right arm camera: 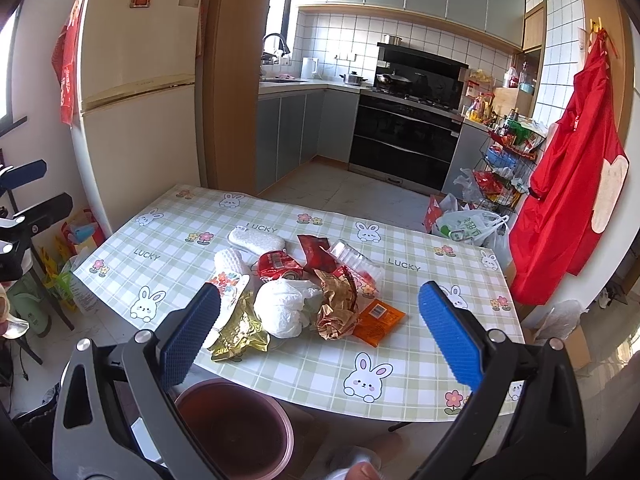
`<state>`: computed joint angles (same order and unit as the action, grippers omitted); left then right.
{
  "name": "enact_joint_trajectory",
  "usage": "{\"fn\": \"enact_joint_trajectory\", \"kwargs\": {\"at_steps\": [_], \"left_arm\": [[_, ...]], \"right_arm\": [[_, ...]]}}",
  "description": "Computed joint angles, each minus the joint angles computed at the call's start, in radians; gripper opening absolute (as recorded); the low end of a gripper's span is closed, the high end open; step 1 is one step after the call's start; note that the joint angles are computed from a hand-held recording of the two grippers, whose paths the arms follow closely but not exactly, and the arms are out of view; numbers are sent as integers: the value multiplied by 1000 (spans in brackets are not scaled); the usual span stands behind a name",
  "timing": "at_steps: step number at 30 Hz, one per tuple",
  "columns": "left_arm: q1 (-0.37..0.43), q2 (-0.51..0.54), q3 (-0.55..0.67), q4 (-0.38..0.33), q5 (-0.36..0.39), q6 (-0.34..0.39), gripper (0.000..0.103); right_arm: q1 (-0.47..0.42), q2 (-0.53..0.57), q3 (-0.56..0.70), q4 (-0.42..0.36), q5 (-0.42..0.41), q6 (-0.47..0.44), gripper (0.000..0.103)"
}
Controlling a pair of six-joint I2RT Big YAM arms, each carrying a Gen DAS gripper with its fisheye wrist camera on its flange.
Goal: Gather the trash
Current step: 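Reach the right tool to the white plastic bag and close on it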
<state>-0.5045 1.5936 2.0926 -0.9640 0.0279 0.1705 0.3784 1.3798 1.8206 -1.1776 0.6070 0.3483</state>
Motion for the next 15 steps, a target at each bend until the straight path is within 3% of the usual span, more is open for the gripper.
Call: {"fn": "enact_joint_trajectory", "kwargs": {"at_steps": [8,15], "left_arm": [[47,2,-82,31,113,-66,99],[65,14,-187,94,112,-53,99]], "right_arm": [[-40,-39,-121,74,-50,44,98],[-71,-47,-250,193,-140,45,98]]}}
